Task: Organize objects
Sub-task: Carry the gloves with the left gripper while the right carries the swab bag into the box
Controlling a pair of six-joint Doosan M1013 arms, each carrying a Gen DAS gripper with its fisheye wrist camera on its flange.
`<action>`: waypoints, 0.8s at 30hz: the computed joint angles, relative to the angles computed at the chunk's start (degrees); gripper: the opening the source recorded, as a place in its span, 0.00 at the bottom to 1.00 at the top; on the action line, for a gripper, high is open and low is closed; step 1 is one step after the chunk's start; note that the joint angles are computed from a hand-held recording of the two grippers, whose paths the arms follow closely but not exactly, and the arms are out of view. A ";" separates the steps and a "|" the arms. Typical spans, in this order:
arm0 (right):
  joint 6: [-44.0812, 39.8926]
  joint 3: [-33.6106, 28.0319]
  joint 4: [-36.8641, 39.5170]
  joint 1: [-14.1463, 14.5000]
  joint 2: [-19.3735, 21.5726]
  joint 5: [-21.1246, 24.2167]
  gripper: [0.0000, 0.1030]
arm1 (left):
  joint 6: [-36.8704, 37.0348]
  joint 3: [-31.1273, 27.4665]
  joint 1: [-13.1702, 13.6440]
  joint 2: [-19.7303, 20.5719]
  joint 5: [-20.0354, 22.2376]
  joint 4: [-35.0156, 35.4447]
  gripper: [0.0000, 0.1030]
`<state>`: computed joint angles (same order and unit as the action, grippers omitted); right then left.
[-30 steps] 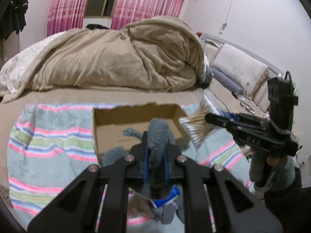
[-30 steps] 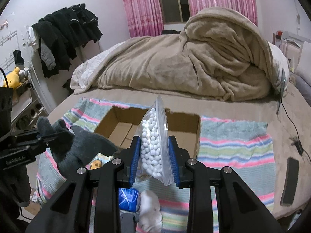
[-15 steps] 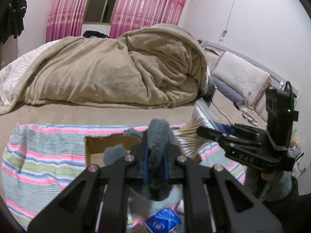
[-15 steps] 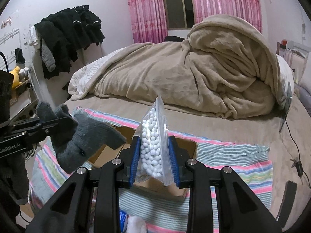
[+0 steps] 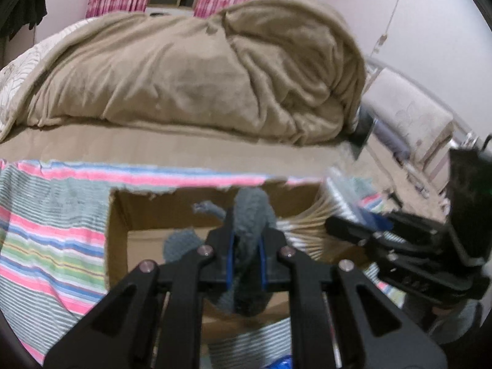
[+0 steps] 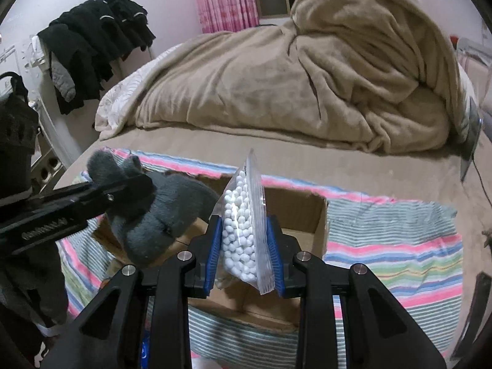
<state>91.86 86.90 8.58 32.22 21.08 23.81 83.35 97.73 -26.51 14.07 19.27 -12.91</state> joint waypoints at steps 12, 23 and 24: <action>2.70 -0.64 -1.58 -0.12 2.17 2.27 0.34 | -12.36 -1.96 -1.13 2.42 6.99 14.07 0.29; 8.28 0.52 -7.72 0.68 -0.01 0.97 0.72 | -18.90 0.68 -1.23 -1.47 6.32 19.84 0.75; 9.09 0.81 -8.28 0.71 -0.46 0.92 0.72 | -18.88 1.09 -1.21 -2.01 5.99 19.73 0.75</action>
